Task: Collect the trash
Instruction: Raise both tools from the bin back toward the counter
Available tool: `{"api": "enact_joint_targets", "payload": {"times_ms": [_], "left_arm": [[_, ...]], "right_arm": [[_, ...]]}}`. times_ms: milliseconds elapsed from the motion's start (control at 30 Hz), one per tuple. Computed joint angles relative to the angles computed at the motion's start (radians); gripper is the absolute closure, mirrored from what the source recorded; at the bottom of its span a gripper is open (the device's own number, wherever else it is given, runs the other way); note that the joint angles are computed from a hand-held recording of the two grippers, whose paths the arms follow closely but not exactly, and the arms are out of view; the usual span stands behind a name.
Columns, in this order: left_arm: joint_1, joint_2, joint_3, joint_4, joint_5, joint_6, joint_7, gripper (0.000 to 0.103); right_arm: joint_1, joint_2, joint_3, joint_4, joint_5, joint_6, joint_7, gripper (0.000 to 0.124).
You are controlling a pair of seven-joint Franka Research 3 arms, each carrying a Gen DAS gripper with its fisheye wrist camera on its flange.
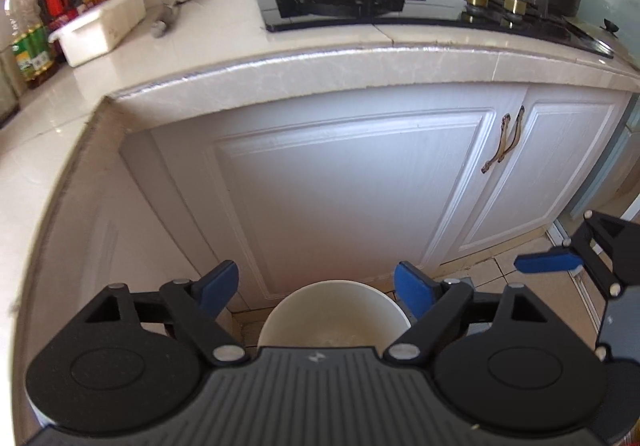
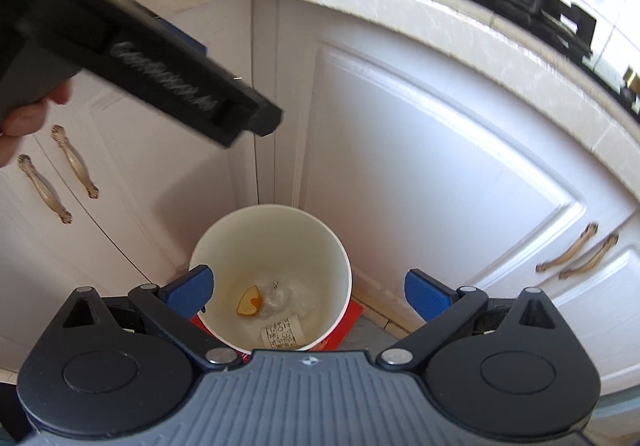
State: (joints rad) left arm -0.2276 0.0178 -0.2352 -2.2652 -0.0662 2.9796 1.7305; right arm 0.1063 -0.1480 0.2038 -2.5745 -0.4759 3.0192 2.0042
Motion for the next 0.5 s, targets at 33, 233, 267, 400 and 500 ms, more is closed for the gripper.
{"api": "enact_joint_targets", "payload": {"times_ms": [33,233,267,400,500], "left_arm": [[0.003,-0.024,0.002,-0.014,-0.013,-0.003,0.008,0.015],[-0.009,-0.197,0.067,-0.109,-0.014,-0.044,-0.023,0.013],[0.0,-0.228,0.073,-0.127,0.012,-0.05,-0.046,0.013],[0.054,-0.341,0.078,-0.187,0.136,-0.074,-0.167,0.012],[0.1,-0.422,0.083,-0.23,0.202,-0.097,-0.259,0.01]], "right_arm": [[0.026,-0.009,-0.019,0.002,0.044,-0.004,-0.041,0.021],[0.101,-0.075,-0.047,0.032,0.256,-0.038,-0.227,0.021],[0.111,-0.08,-0.048,0.042,0.279,-0.041,-0.255,0.021],[0.184,-0.073,-0.078,0.103,0.402,-0.053,-0.41,0.021],[0.223,-0.048,-0.079,0.165,0.47,-0.066,-0.519,0.021]]}}
